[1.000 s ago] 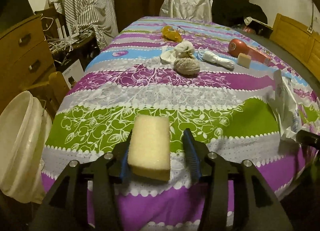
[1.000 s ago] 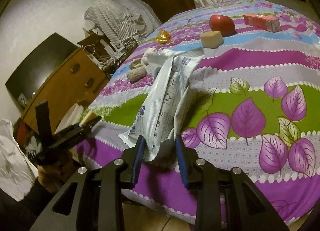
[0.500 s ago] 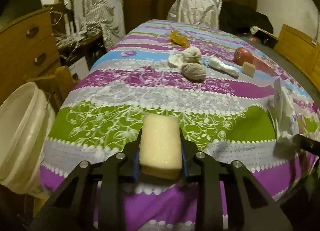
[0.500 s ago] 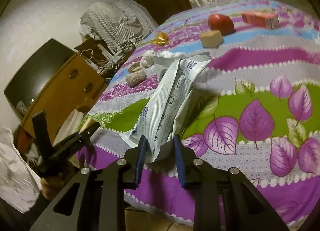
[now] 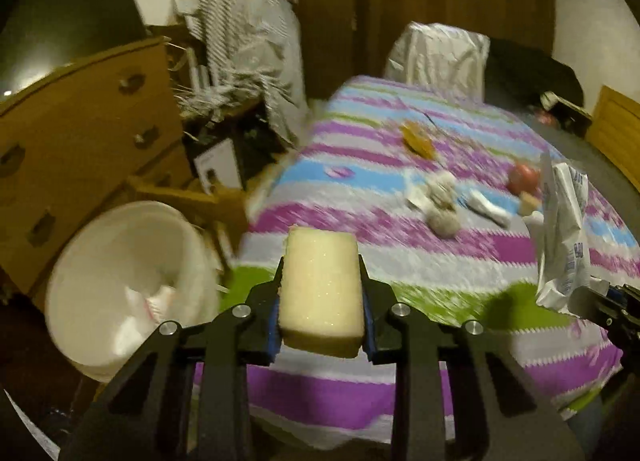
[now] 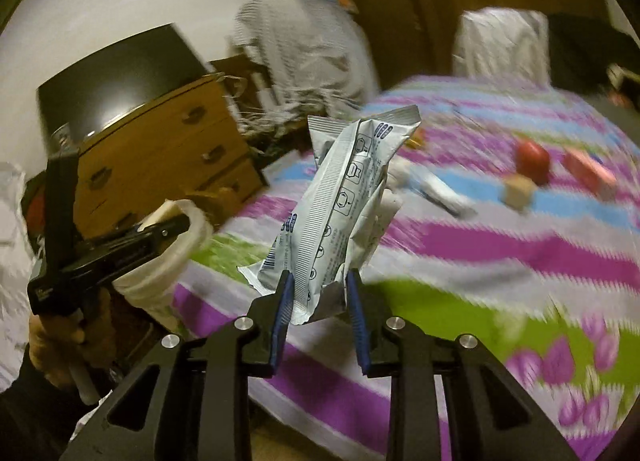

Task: Collect trash
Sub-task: 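Carry the yellow sponge and white packet over the white bucket with both tools, then open both tools to drop the sponge and packet into the bucket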

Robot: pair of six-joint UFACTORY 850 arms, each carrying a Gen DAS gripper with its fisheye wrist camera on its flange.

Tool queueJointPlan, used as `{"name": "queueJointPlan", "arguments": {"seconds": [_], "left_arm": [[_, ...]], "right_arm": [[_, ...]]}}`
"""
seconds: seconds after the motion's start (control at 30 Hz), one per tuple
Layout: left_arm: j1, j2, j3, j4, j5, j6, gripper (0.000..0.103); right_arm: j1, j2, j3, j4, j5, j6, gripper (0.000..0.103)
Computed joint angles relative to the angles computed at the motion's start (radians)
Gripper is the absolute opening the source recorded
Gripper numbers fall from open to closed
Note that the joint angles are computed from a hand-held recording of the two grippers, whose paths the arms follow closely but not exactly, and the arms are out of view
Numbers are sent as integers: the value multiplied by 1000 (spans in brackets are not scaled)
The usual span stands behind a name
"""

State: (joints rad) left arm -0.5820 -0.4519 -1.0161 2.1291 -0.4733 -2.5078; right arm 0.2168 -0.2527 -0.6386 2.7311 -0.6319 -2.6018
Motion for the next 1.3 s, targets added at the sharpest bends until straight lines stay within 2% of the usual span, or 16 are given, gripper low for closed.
{"name": "queueJointPlan", "arguments": {"seconds": [0.17,0.37,0.47,0.6,0.77,0.97,1.1,1.3], "left_arm": [[66,77,55,-48,-58,31,28],[155,140,109,-78,-102,53,28],[194,153,125,-99,-119,88,28],[242,163,139,-104,-116,94,28],[284,160,147,-94,-106,88,29],[322,151,154,-49,-83,49,28],[335,142,154,-32,-73,30,29],[346,129,148,-11,-58,16,29]], "right_arm": [[94,-26,-145,-54,102,8,29],[206,-123,-372,-189,248,100,29],[256,-188,-495,-304,321,202,29],[311,-272,-646,-576,402,454,29],[346,-365,-793,-1001,435,866,29],[374,-461,-932,-1441,450,1282,29],[380,-488,-966,-1577,451,1406,29],[380,-512,-993,-1698,435,1510,29]]}}
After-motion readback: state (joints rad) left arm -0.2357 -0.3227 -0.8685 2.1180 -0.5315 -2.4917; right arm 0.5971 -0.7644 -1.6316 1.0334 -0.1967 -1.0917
